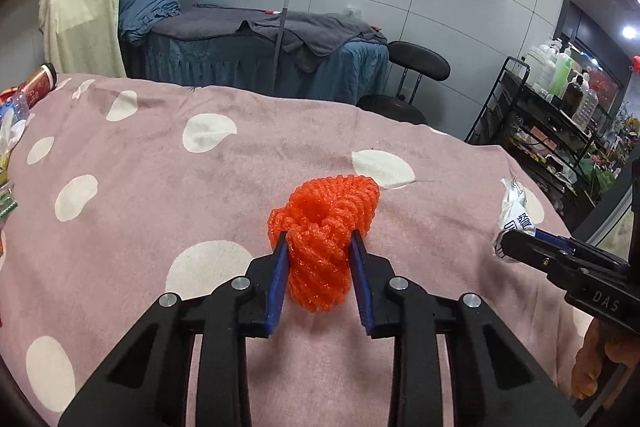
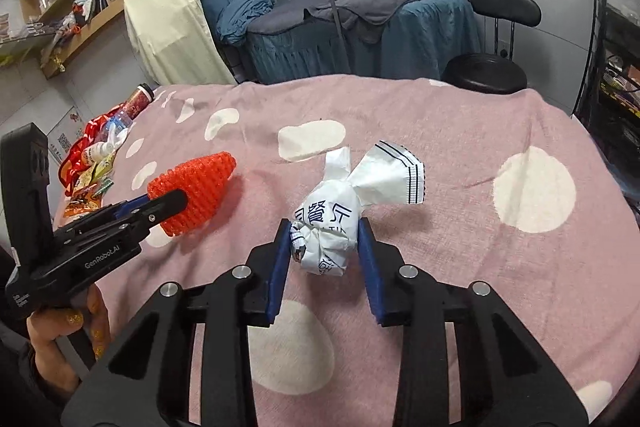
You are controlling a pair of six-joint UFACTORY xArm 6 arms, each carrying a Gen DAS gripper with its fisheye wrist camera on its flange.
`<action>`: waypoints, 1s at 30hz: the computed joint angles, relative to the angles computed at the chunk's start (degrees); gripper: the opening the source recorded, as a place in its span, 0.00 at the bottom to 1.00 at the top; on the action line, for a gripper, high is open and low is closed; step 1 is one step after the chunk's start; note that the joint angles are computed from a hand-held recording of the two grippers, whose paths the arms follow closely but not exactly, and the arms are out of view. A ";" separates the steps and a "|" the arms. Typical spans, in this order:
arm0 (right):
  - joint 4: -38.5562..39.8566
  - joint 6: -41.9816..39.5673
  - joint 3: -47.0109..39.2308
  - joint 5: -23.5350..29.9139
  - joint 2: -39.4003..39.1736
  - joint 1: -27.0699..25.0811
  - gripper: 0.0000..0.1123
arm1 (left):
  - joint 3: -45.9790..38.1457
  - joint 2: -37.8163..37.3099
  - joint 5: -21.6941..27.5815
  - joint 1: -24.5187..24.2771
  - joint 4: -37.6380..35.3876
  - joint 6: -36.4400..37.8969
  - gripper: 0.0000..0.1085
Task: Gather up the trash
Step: 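Grasp the red foam net with the left tool while the right tool grasps the white paper wrapper, then carry the red net and white wrapper to the bin and release both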
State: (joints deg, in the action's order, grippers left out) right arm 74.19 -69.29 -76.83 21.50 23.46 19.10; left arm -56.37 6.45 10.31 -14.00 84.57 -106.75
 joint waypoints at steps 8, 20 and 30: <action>16.71 -19.14 16.84 -3.00 -16.46 -0.48 0.30 | 6.66 -9.19 2.61 -5.29 9.67 -11.41 0.26; 23.87 -26.24 33.55 1.37 -32.69 -7.40 0.30 | 12.76 -16.17 5.94 -14.65 9.44 -13.59 0.26; 26.58 -28.11 42.04 4.12 -40.33 -14.90 0.30 | 11.52 -14.99 6.77 -20.20 11.20 -16.37 0.26</action>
State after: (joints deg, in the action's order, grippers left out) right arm 100.77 -97.40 -34.79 25.63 -16.87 4.19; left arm -44.85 -8.54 17.08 -34.20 95.78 -123.12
